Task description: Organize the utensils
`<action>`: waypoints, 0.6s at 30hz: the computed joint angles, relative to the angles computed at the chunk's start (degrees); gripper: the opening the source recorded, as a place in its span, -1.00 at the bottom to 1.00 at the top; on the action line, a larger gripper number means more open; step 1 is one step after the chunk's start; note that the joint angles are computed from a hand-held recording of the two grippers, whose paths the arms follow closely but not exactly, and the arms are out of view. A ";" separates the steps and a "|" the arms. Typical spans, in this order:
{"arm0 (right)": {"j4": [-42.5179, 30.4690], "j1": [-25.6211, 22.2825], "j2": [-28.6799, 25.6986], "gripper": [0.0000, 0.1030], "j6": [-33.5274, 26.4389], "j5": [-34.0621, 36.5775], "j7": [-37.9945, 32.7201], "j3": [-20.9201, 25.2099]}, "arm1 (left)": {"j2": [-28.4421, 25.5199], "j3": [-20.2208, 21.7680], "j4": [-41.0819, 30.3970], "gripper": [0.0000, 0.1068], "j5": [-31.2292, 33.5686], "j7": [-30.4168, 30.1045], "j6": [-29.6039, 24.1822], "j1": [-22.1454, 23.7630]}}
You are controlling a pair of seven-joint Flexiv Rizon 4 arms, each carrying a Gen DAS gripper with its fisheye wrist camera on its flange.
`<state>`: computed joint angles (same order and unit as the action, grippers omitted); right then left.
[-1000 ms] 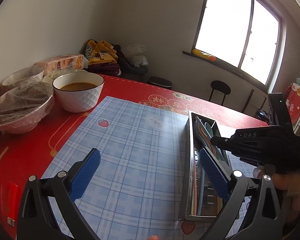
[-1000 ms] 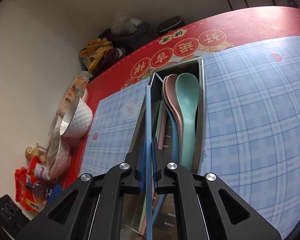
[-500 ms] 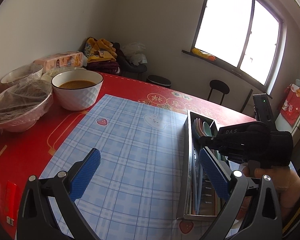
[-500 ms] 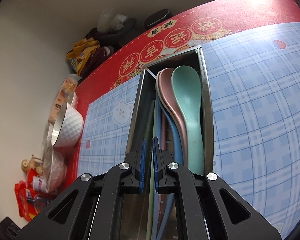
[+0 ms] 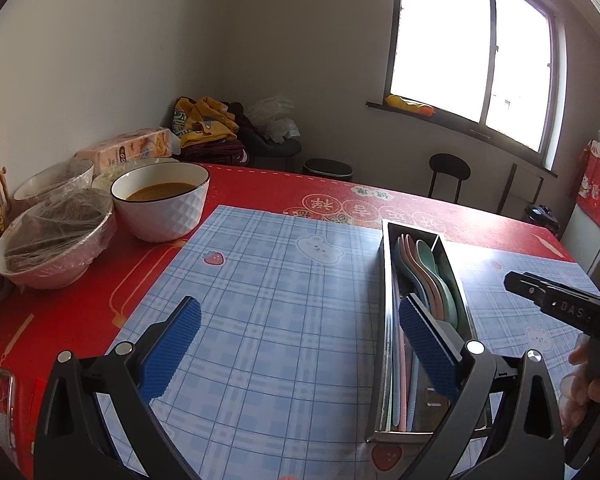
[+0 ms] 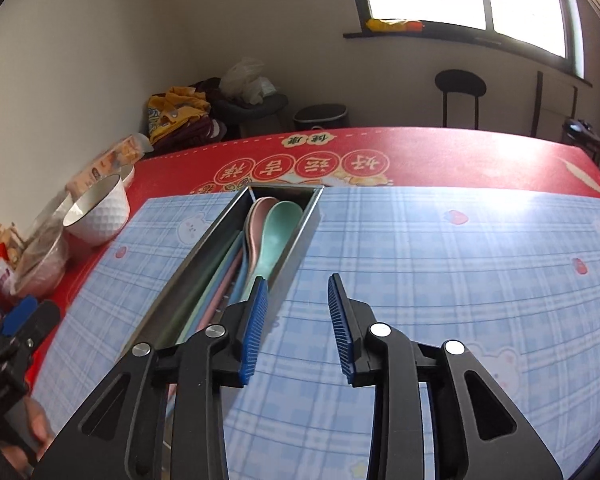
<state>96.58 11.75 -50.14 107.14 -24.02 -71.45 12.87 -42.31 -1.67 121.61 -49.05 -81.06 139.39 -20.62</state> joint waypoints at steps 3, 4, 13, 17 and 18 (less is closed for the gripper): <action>4.04 -2.08 1.79 0.12 5.95 -0.84 -2.48 -0.78 | -0.59 0.60 -1.04 0.81 -3.24 2.09 2.20 -2.20; 5.29 -2.29 2.51 0.28 7.73 -0.87 -3.15 -1.55 | -0.61 0.55 -1.59 0.81 -5.30 3.46 3.06 -3.12; 12.48 -2.65 6.85 0.69 23.81 1.76 -5.00 -5.47 | 1.42 -2.50 -6.44 0.82 -8.61 15.07 9.57 -7.17; 12.83 0.47 7.08 0.70 29.37 7.63 -6.10 -7.88 | 0.85 -4.48 -10.44 0.82 -9.25 21.54 10.96 -7.95; 12.75 -0.01 6.95 0.70 30.03 7.06 -5.26 -7.59 | 0.60 -4.89 -11.19 0.82 -8.86 22.35 11.21 -7.88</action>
<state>109.34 11.74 -43.19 137.18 -16.96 -76.71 5.29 -41.71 -6.56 110.42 -57.91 -58.70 150.61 -28.51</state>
